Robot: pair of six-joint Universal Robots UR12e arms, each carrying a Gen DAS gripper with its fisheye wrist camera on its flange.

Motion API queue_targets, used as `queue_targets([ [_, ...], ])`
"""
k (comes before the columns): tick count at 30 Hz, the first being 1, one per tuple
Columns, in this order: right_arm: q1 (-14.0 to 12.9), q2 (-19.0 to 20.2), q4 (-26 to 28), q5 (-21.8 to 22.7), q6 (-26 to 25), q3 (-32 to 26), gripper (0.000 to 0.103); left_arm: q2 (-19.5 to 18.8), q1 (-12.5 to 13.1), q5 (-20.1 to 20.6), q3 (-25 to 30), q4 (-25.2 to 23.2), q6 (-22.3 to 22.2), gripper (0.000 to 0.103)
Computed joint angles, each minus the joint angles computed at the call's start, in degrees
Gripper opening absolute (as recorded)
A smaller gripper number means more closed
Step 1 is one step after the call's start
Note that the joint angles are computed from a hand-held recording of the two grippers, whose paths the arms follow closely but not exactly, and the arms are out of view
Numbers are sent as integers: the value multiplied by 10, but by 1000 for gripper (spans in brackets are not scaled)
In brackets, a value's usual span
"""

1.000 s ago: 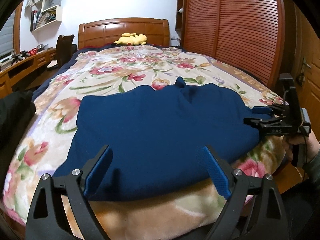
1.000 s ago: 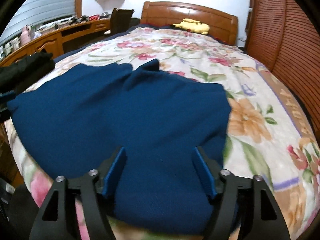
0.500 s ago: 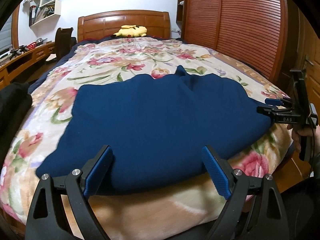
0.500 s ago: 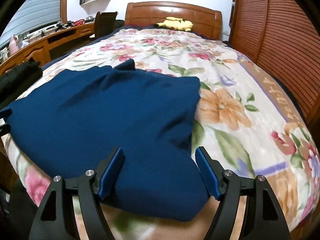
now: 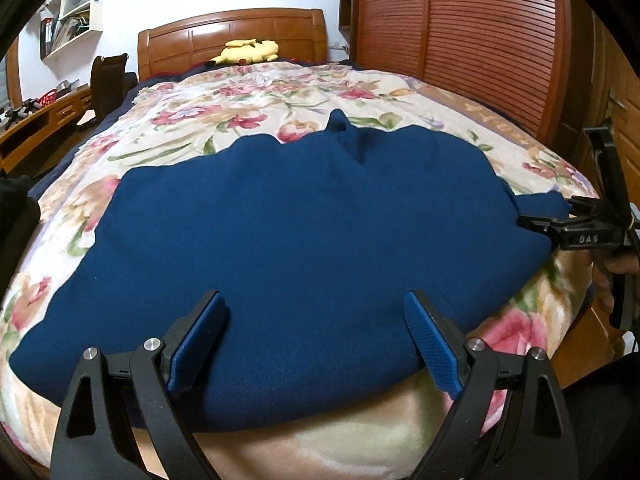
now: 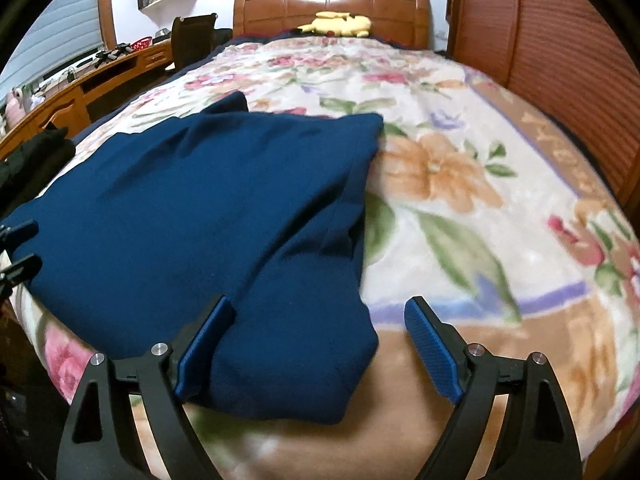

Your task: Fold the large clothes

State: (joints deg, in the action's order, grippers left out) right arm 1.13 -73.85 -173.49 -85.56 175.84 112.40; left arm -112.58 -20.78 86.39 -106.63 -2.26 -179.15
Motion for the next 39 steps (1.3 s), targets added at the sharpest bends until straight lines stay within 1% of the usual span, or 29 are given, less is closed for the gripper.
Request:
queue_targets([
  [4, -13, 2, 10, 47, 26, -2, 89, -4, 0, -2, 0, 1, 0, 91],
  [7, -21, 2, 12, 71, 36, -1, 89, -4, 0, -3, -1, 2, 0, 91],
  [9, -25, 1, 18, 94, 46, -1, 83, -4, 0, -4, 1, 0, -1, 91],
  [11, -30, 2, 21, 121, 56, -1, 71, -5, 0, -6, 1, 0, -2, 91],
  [12, -30, 3, 23, 126, 62, -1, 69, -6, 1, -7, 2, 1, -3, 91],
  [14, -28, 4, 16, 127, 71, 1, 59, -6, 2, -11, 0, 4, -5, 91],
  [15, -30, 4, 11, 134, 78, 3, 57, -6, 3, -13, 0, 4, -5, 91],
  [17, -34, 6, -1, 153, 86, 6, 41, -5, 4, -16, 0, 3, -5, 91],
  [18, -39, 5, -4, 169, 89, 8, 39, -4, 5, -19, 1, 1, -5, 91],
  [19, -41, 4, -6, 174, 90, 8, 34, -3, 6, -22, 0, -1, -4, 91],
  [20, -41, 1, -11, 172, 90, 9, 30, -1, 7, -24, 0, -4, -3, 91],
  [22, -32, -6, -48, 145, 89, 12, 26, 7, 9, -26, -6, -2, 0, 91],
  [24, -20, -14, -74, 117, 85, 10, 24, 14, 12, -29, -14, 9, 2, 91],
  [25, -16, -17, -82, 114, 85, 8, 24, 18, 14, -29, -19, 16, 2, 91],
  [27, -8, -22, -83, 112, 81, -3, 24, 29, 20, -33, -30, 32, 0, 91],
  [31, 12, -25, -78, 94, 60, -22, 23, 51, 38, -40, -56, 65, -4, 91],
  [35, 36, -26, -81, 87, 24, -40, 22, 71, 58, -43, -78, 83, -5, 91],
  [39, 75, -15, -76, 74, -15, -69, 22, 90, 77, -38, -102, 102, -2, 91],
])
